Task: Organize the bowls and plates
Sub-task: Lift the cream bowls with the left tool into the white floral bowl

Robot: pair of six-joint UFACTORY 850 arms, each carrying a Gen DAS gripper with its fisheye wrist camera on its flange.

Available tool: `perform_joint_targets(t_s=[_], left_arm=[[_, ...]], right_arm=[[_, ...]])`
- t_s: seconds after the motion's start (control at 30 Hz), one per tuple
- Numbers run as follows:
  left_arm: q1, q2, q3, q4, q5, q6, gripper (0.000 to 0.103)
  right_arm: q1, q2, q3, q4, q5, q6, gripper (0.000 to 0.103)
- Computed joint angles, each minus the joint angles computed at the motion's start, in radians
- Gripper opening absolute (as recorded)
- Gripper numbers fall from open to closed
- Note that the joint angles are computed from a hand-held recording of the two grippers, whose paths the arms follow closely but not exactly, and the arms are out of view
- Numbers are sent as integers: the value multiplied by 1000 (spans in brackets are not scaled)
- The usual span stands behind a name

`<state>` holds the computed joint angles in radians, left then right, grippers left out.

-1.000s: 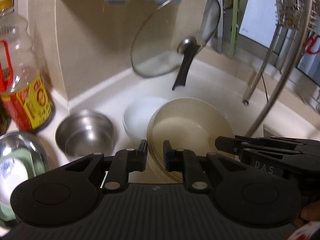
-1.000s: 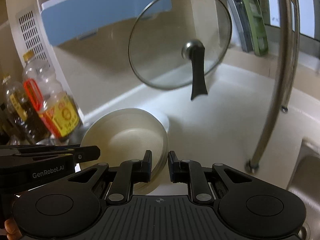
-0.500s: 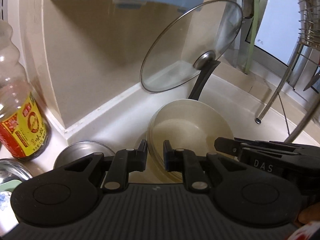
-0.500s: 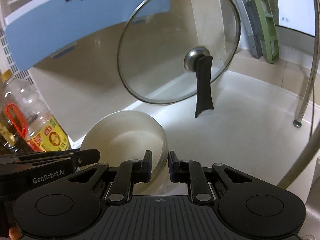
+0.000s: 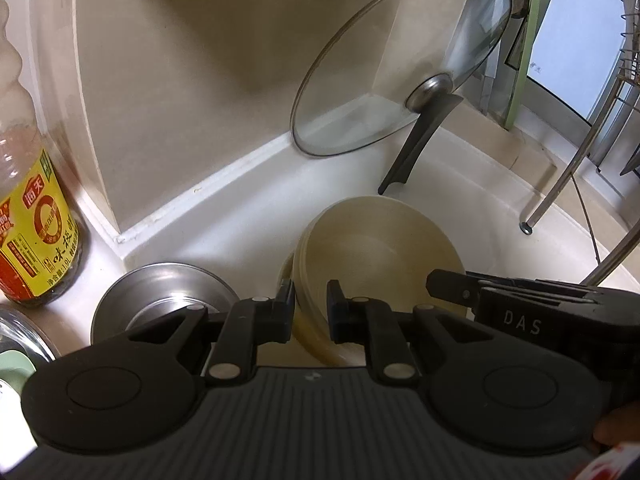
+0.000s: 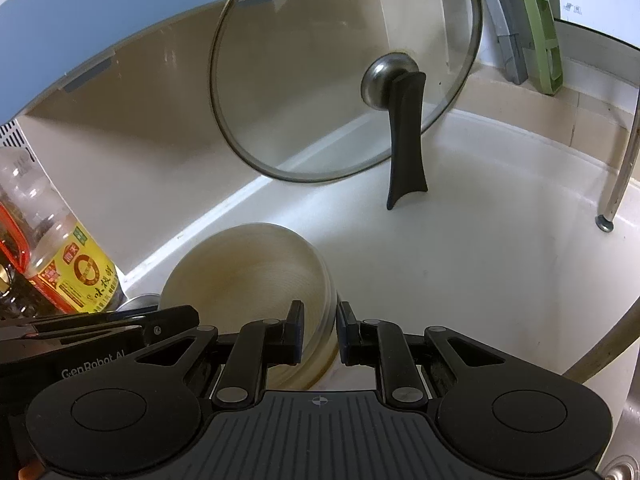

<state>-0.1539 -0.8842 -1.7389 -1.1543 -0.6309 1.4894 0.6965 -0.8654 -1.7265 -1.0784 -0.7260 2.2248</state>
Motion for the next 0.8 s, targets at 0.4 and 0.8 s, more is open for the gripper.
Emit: perform_joint_targets(t_s=[0.4,0.8], left_arm=[[0,-22,-32,57,-21,-67,15],[18,65,81,-68,15,79,16]], right_arm=[[-10,-9,0,13,20,36,18],[32,31,48,-105,-42,144,50]])
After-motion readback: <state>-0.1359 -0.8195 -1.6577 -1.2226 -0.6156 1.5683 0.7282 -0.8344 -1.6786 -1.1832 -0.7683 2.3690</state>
